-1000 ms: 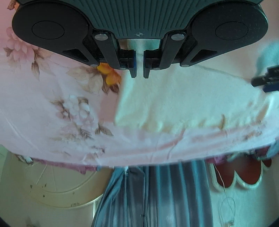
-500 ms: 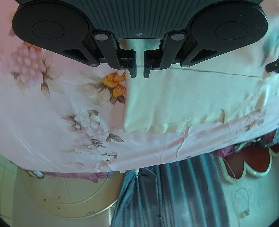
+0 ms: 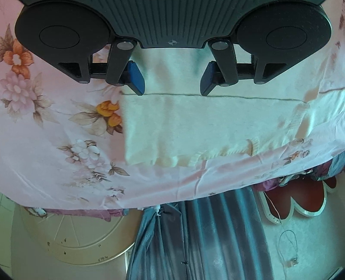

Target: Fold small clothes

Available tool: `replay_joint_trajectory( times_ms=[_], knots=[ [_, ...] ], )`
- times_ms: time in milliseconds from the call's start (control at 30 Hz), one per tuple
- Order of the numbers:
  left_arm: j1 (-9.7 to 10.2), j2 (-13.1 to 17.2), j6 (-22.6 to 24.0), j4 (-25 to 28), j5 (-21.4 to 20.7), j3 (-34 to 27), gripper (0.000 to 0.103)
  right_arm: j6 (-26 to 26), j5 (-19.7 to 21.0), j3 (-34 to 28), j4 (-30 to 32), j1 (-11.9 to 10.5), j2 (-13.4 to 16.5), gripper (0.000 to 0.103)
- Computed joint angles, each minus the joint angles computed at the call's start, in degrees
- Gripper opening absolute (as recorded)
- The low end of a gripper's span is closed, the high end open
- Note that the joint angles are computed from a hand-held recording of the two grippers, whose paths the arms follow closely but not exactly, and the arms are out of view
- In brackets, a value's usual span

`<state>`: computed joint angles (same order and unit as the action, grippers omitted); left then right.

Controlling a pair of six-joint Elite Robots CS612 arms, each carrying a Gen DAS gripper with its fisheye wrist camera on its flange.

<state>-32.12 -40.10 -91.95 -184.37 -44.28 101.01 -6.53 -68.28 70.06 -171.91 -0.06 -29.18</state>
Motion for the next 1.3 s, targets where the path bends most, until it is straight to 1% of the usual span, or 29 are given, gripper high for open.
replay_joint_trajectory(
  times_ms=[67,133,200,233,267,333,400,467,533,600,700,767,867,933,967,1033,1133,1200,1233,1267,1300],
  knots=[
    [0.52,0.38,-3.6,-2.96,0.65,1.0,0.05,0.02,-0.22,-0.5,0.38,0.31,0.16,0.058],
    [1.06,1.12,-5.47,-5.89,1.59,1.12,0.047,-0.09,-0.44,-0.84,0.32,0.59,0.3,0.057],
    [1.56,1.43,-6.22,-6.95,1.97,1.27,0.04,0.16,-0.76,-1.13,0.3,0.86,0.41,0.057],
    [1.88,1.35,-5.69,-6.86,1.58,1.29,0.021,0.26,-0.81,-1.31,0.3,0.89,0.5,0.057],
    [2.18,0.72,-5.92,-4.38,1.78,1.43,0.003,0.44,-1.0,-1.39,0.12,0.96,0.55,0.057],
    [2.13,0.53,-7.01,-4.67,5.19,2.05,0.003,0.88,-1.32,-1.49,-0.15,1.0,0.6,0.057],
    [2.81,-0.05,-7.35,-3.42,4.12,2.52,0.003,0.44,-1.55,-1.83,0.84,0.98,0.68,0.057],
    [3.68,-0.28,-5.59,-2.2,1.0,2.39,0.003,0.32,-2.01,-2.02,1.4,0.89,0.82,0.058],
    [3.7,-0.4,-3.85,-1.64,0.33,2.11,0.003,0.54,-2.2,-1.88,1.31,0.68,0.82,0.057],
    [3.18,-0.71,-0.65,-0.65,1.07,1.47,0.003,1.28,-2.19,-1.69,1.18,0.42,0.78,0.057],
    [2.23,0.0,5.08,-3.32,2.67,-0.37,0.003,2.16,-2.25,-1.43,1.14,0.06,0.68,0.058],
    [1.79,0.92,11.01,-5.47,2.4,-2.93,0.003,2.67,-2.03,-1.24,0.96,-0.17,0.58,0.057],
    [1.02,3.11,20.86,-9.13,-0.15,-8.44,0.003,3.22,-1.55,-0.75,0.24,-0.55,0.32,0.058],
    [0.6,4.69,27.25,-9.27,-2.61,-12.95,0.003,3.63,-1.09,-0.29,-0.31,-0.87,0.08,0.058],
    [0.37,5.72,30.68,-9.57,-4.74,-15.63,0.003,3.76,-0.94,0.03,-0.77,-1.07,-0.07,0.058],
    [-0.22,7.48,35.93,-8.09,-7.14,-20.25,0.003,4.32,-0.65,0.63,-1.51,-1.55,-0.37,0.058],
    [-1.03,10.48,42.34,-3.67,-11.55,-27.69,0.003,5.63,-0.51,1.48,-2.76,-2.34,-0.76,0.058],
    [-1.56,12.29,44.58,0.25,-15.06,-32.56,0.003,6.52,-0.37,1.95,-3.51,-2.9,-0.94,0.058],
    [-1.89,13.09,46.58,2.53,-16.6,-34.93,0.003,6.73,-0.37,2.08,-3.72,-3.12,-1.0,0.058],
    [-2.44,14.16,49.6,6.14,-17.49,-38.08,0.003,6.87,-0.43,2.27,-3.92,-3.39,-1.08,0.058],
    [-2.77,15.07,51.34,8.28,-18.42,-40.33,0.003,7.03,-0.45,2.33,-4.06,-3.63,-1.09,0.058]
  ],
)
